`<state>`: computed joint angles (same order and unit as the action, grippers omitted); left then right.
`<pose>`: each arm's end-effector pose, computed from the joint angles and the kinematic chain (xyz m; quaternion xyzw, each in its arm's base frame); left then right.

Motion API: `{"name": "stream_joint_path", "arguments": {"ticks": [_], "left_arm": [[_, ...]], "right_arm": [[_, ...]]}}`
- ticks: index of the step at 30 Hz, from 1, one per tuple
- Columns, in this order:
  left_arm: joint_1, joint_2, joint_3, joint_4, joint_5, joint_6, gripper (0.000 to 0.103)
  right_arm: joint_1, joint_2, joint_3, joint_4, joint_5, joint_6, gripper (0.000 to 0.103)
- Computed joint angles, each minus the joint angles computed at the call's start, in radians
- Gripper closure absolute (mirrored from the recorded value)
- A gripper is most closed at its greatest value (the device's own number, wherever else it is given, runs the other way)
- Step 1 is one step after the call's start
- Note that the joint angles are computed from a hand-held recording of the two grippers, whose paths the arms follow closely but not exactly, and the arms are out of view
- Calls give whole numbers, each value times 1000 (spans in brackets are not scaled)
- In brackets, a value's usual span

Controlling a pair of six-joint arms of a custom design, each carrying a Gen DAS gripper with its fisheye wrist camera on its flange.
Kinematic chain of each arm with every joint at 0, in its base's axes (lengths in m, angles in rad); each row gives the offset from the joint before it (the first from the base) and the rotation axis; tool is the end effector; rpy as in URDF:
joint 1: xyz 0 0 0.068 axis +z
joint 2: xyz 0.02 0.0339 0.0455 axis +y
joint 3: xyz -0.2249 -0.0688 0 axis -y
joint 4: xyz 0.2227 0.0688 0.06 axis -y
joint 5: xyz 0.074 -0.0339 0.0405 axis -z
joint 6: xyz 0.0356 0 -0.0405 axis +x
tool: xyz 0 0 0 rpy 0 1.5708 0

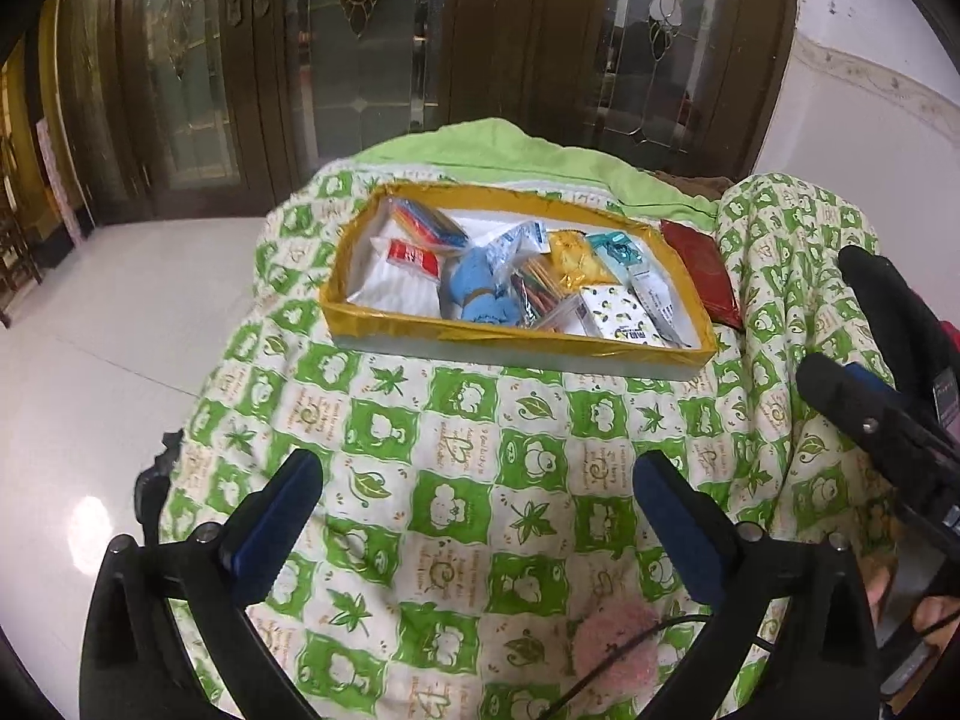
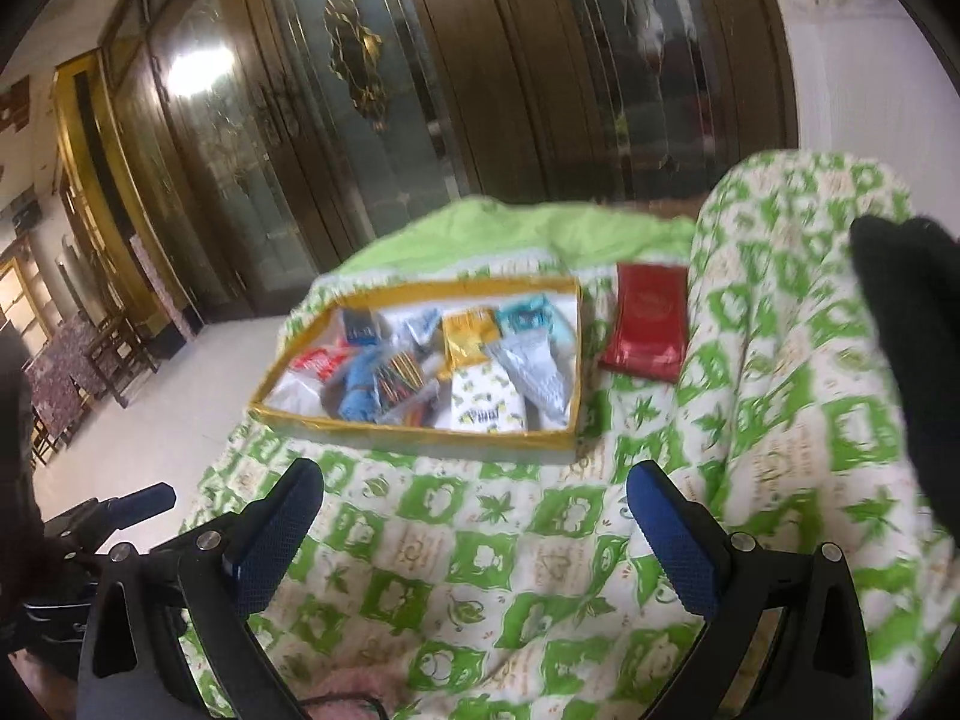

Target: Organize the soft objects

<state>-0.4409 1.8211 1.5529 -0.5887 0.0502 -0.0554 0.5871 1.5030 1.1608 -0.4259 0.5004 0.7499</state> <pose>0.3412 -0.1630 0.2474 0.1880 0.9176 -0.1086 0.3328 0.2679 0.1577 0.2466 0.1689 0.8811 0.0557 0.4383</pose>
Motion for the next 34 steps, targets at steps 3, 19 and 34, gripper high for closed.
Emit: {"name": "stream_joint_path", "arguments": {"ticks": [3,19,34], "left_arm": [[-4,4,25,-42,-7,-7,0],[14,-110,-18,-54,-35,-16,0],[-49,-148,-88,-29,-84,36,0]], "right_arm": [[35,-28,-5,-16,53,4,0],[63,-60,-23,-77,67,59,0],[77,-51,-10,-97,56,57,0]]}}
